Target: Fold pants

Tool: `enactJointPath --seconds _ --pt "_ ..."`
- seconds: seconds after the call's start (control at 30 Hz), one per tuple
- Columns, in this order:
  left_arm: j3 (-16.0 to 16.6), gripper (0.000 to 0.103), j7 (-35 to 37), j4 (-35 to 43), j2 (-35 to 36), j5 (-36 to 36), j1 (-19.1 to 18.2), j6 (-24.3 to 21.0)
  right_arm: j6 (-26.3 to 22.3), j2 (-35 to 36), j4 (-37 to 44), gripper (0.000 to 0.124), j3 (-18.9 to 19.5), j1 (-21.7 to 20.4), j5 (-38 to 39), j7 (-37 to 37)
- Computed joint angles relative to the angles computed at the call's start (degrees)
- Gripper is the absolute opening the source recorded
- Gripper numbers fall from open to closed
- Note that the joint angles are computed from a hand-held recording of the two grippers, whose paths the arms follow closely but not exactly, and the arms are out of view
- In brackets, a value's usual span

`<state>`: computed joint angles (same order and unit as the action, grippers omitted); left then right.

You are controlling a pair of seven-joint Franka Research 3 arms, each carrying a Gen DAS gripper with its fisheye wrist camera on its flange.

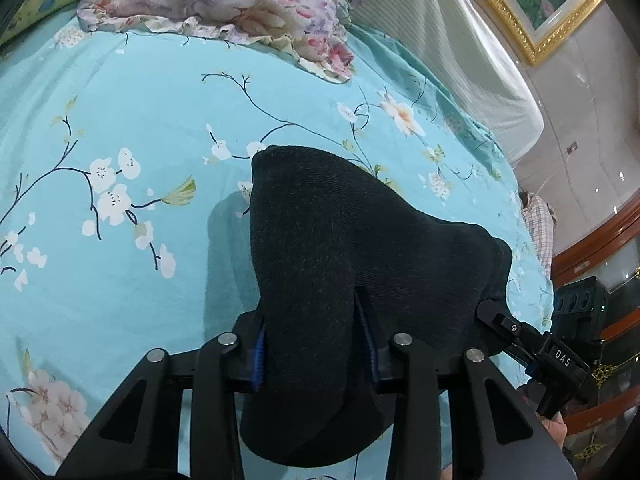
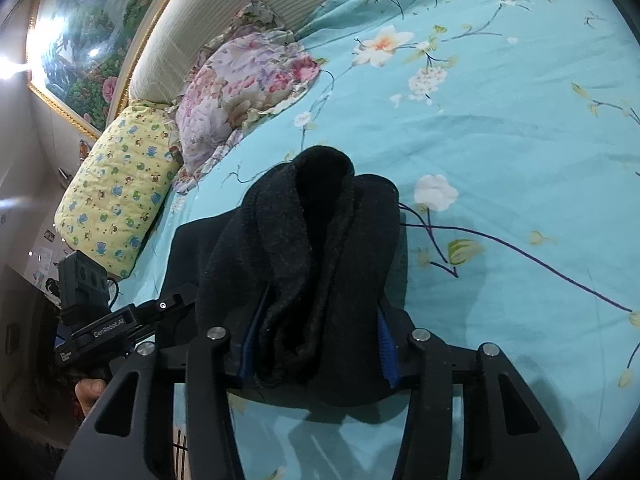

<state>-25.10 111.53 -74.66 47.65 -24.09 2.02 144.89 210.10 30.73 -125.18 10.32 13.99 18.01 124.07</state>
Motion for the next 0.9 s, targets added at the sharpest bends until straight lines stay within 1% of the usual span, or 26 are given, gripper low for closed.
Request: enactJointPath --seconds 0.13,0.33,0.4,0.63,0.77,0.9 --pt "-1.54 0.032 2.14 -2.63 -1.96 -1.99 1.91 1.09 0.33 -1.03 0.02 0.046 -1.03 1.90 1.64 -1.49" --pt "-2.21 0.032 4.32 -5.00 -4.42 -5.04 4.03 3.27 0.09 -1.83 1.83 0.044 -1.78 3.68 2.70 -4.45" --pt "-2.21 0.032 4.71 -5.21 -5.01 -6.03 4.79 3.89 -0.60 -1.32 3.30 0.044 -1.32 3.10 1.64 -4.91" --pt "-0.22 0.032 3.99 -3.26 -5.11 -5.70 5.40 5.70 -5.29 3.20 12.93 0.044 0.87 0.43 -3.35 -6.31" --pt "0.99 0.032 2.16 -0.33 -3.55 -4.15 5.57 5.57 -8.78 6.63 19.64 0.044 1.86 -0.35 -5.01 -8.31" --pt "2.44 0.032 -0.16 4.22 -1.03 -1.34 4.83 5.30 -12.08 10.62 26.91 0.044 2.64 -0.76 -5.29 -10.53"
